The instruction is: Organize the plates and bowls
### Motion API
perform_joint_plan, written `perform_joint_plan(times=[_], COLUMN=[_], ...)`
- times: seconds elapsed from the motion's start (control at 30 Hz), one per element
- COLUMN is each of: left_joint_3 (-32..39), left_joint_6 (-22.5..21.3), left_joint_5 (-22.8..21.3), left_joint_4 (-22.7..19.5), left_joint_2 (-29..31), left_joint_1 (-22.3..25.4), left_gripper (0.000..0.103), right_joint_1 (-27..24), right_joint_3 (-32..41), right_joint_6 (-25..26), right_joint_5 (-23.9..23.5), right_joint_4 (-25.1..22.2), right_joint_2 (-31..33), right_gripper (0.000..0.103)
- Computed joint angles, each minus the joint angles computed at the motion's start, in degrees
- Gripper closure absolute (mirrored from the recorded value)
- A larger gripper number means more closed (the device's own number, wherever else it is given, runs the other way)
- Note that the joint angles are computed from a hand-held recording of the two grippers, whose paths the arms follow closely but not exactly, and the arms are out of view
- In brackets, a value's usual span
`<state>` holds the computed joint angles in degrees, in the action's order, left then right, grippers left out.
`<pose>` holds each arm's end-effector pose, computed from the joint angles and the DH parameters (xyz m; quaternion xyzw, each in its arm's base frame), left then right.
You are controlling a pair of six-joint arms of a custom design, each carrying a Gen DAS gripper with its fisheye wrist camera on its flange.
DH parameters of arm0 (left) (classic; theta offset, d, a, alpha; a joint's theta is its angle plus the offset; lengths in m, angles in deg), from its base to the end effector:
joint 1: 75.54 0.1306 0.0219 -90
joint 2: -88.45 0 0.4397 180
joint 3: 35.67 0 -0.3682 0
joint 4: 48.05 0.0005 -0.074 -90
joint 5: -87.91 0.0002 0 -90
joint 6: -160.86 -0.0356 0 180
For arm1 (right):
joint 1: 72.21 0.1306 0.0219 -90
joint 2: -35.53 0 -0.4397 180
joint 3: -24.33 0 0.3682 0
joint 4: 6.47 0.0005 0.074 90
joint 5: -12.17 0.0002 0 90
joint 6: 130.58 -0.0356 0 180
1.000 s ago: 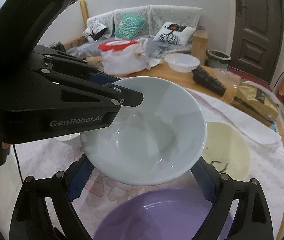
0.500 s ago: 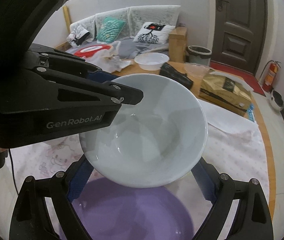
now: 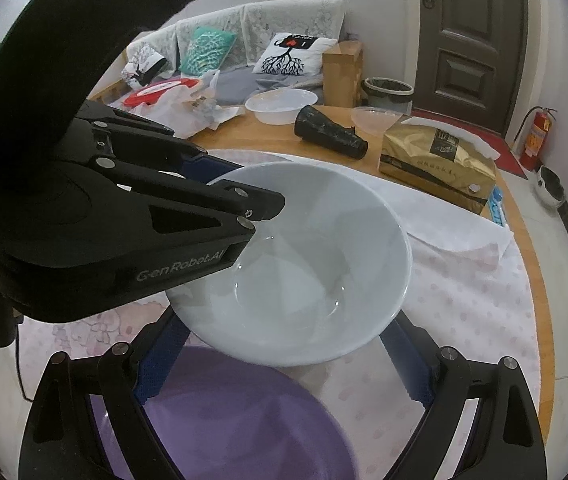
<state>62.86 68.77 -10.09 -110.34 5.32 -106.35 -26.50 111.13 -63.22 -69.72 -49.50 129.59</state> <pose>0.4282 -0.2502 0.4825 0.2563 0.9305 0.0027 0.2617 0.3447 0.3454 0.4385 -0.1641 0.9241 0.1353 0.3177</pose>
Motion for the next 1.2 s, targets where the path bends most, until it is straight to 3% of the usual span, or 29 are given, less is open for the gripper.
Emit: perform_joint_plan(times=[0.37,1.2], left_joint_3=[-0.9,-3.0], left_joint_6=[-0.2,0.5], left_joint_5=[-1.6,0.3], left_joint_4=[0.6,1.5], left_joint_2=[1.0,1.6], left_joint_1=[0.2,0.6], left_gripper=[0.087,0.080], right_joint_1=[-0.4,0.3], right_joint_3=[0.0,1.3], right_joint_6=[0.9,1.9], right_joint_5=[0.0,2.0], right_joint_4=[0.5,-2.1], right_joint_2=[0.9,1.9], right_gripper=[0.013,0.010])
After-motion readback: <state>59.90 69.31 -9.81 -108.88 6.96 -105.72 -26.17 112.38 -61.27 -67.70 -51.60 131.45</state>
